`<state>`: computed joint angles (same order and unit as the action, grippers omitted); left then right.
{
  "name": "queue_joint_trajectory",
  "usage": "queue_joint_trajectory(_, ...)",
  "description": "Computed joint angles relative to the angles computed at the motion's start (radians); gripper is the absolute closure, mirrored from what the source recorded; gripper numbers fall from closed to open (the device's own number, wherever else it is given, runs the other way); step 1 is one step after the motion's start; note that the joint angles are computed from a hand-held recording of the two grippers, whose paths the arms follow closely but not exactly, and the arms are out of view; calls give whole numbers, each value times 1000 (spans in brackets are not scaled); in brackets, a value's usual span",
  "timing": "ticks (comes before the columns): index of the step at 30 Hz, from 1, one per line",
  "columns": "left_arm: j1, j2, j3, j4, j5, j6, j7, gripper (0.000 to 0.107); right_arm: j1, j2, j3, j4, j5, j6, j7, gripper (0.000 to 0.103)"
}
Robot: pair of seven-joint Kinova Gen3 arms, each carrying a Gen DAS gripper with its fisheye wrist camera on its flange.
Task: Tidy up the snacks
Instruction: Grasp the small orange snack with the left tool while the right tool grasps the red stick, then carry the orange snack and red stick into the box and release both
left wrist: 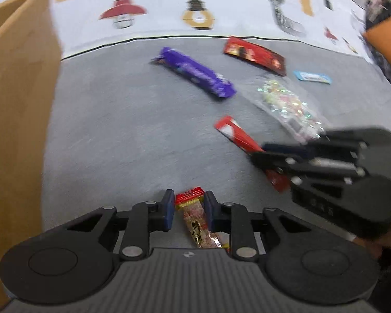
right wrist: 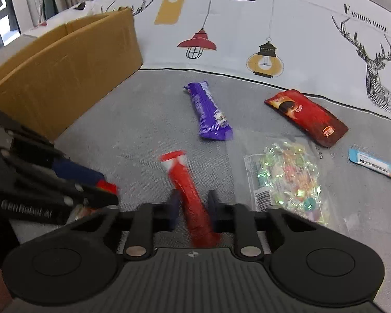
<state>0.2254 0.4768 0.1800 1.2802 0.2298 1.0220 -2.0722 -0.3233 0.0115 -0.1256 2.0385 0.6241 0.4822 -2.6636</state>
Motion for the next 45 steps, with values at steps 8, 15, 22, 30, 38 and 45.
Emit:
queue_joint_trajectory(8, 47, -32, -38, 17, -100, 2, 105, 61, 54, 33, -231, -73, 114, 200, -228, 88)
queue_joint_trajectory(15, -19, -79, -14, 106, -49, -23, -5, 75, 79, 64, -226, -87, 88, 158, -181, 64)
queue_joint_trajectory(22, -34, -100, -9, 152, -19, -82, -58, 81, 96, 79, -238, -98, 115, 195, -300, 90)
queue_joint_trajectory(30, -77, -141, -1, 128, 59, -58, -87, 81, 62, -55, -258, -7, 326, 138, -588, 92)
queue_joint_trajectory(38, -175, -215, 0, 37, 234, 12, -191, 81, -17, -100, -350, -77, 489, 317, -874, 92)
queue_joint_trajectory(45, -295, -307, -49, 4, 427, 94, -334, 81, -291, -13, -277, -350, 493, 601, -749, 91)
